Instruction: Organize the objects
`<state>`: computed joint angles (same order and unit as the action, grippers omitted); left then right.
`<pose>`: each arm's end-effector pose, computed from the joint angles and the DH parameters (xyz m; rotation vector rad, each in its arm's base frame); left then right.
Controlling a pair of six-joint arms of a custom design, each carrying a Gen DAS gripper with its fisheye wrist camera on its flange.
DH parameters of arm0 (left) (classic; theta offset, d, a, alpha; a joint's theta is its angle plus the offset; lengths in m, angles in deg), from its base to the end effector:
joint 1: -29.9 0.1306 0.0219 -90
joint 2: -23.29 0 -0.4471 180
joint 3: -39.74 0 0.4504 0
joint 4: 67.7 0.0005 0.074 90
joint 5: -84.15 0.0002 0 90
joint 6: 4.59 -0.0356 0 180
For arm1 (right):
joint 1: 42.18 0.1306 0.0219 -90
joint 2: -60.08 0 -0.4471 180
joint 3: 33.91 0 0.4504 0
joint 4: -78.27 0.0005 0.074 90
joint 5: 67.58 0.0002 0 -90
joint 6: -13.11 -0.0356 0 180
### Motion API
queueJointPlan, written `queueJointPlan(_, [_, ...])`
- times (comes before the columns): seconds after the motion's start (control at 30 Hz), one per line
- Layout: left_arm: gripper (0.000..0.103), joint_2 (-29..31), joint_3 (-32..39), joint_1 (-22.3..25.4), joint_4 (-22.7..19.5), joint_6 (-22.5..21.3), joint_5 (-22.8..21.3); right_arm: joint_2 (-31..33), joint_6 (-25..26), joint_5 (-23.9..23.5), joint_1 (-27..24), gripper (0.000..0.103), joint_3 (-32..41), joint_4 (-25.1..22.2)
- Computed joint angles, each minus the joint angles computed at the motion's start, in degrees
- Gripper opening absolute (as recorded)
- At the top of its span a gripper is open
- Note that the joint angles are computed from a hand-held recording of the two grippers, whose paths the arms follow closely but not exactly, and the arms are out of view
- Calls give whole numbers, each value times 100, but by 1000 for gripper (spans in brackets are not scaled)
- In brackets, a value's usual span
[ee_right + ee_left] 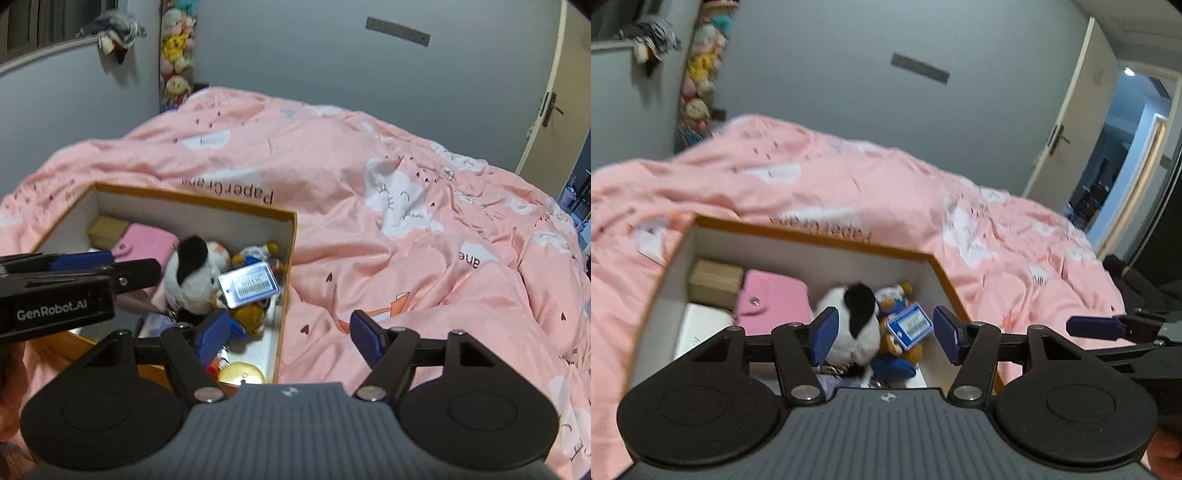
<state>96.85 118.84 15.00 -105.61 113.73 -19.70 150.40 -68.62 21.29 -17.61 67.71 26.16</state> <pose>0.4227 -0.1042 0.5446 -0.3881 2.0875 -0.1900 0.4991 0.2284 0.5942 -0.6569 2.1925 0.1709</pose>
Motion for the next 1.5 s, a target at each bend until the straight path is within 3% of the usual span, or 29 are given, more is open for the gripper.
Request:
queueJointPlan(0.27, [69,-449,5,-419,-109,-479,-1540,-676,-652,-284,26,84,-565,782])
queueJointPlan(0.37, [70,-636,7,-546,-348,-475,-1890,-959,-828,-362,95,91,-815,1180])
queueJointPlan(0.53, [74,-911,-124,-951,-530,-747,-2966,-1387,-980,-340,334,100,-1257,1781])
queueJointPlan(0.83, [80,-1278,-358,-1134,-1097,-587,-3117,-1919,-1380,-177,705,102,-1817,1826])
queueJointPlan(0.97, [81,-1396,-432,-1108,-1550,-68,-2867,-2011,-1325,246,893,102,-1926,1665])
queueJointPlan(1.13, [84,-1511,-570,-1218,-1686,29,-2967,-2122,-1395,356,988,102,-2096,1587])
queueJointPlan(1.5, [85,-1430,-635,-1176,-1799,91,-2717,-2109,-1138,421,1061,102,-2334,1690])
